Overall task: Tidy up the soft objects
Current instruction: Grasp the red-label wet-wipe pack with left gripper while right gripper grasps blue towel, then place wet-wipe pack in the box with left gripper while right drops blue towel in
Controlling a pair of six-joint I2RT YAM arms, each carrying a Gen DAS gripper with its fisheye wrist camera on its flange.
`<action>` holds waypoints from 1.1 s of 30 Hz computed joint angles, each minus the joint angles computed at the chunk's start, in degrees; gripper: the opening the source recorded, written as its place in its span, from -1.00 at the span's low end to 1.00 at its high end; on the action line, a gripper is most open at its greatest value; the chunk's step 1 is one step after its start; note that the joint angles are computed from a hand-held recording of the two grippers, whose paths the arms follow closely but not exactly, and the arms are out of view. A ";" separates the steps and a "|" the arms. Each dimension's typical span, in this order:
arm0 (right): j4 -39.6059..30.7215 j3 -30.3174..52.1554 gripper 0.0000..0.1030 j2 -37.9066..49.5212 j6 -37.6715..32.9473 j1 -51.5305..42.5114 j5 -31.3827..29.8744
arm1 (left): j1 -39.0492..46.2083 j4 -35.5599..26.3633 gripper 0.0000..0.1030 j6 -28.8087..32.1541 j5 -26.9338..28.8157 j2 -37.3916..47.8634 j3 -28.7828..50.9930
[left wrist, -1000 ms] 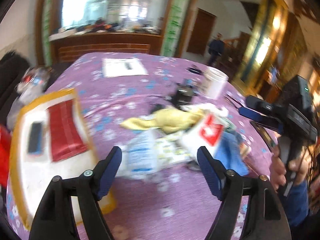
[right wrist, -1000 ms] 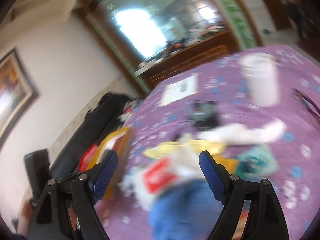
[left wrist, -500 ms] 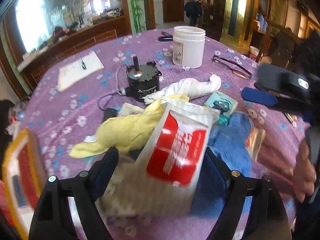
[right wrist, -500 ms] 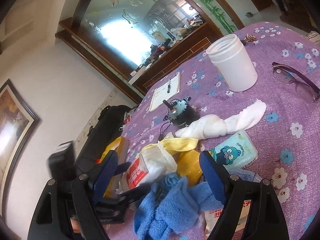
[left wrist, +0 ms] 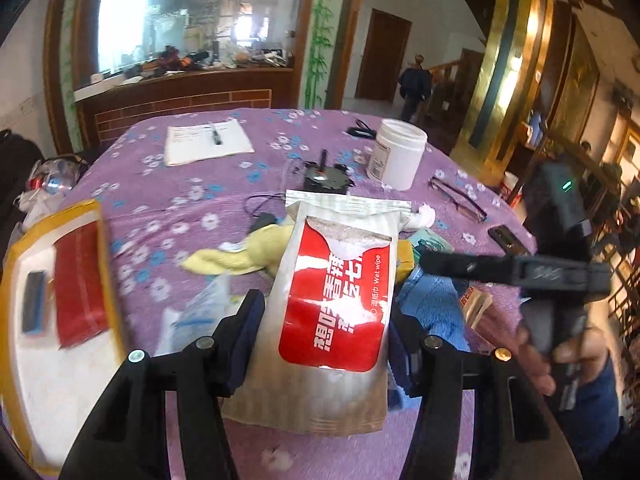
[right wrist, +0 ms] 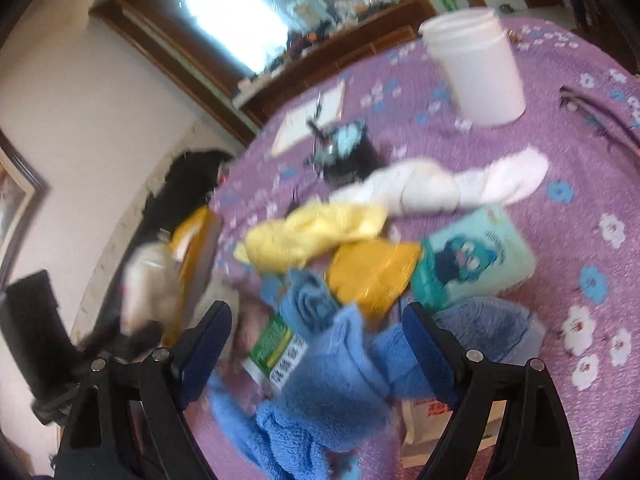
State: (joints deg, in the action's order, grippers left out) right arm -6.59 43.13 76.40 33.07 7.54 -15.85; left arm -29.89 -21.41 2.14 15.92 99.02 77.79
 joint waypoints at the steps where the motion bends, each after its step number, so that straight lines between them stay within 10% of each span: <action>1: -0.14 0.09 0.76 -0.09 -0.45 0.38 0.41 | 0.68 0.44 0.09 -0.07 0.53 -1.41 -1.36; 22: -10.53 -4.39 0.76 -12.05 7.46 11.66 9.60 | 11.34 3.52 0.10 0.23 9.51 -10.65 -12.51; 26: -8.37 -3.73 0.49 -6.93 9.77 11.92 12.21 | 11.41 3.64 0.10 0.24 9.71 -10.93 -12.85; 29: -8.07 -1.88 -0.07 -2.96 8.91 13.50 17.28 | 11.35 3.96 0.10 0.49 9.13 -11.51 -13.36; 33: -6.86 -3.16 -0.14 -5.00 7.94 14.71 20.02 | 11.86 4.21 0.10 0.70 9.07 -12.01 -13.82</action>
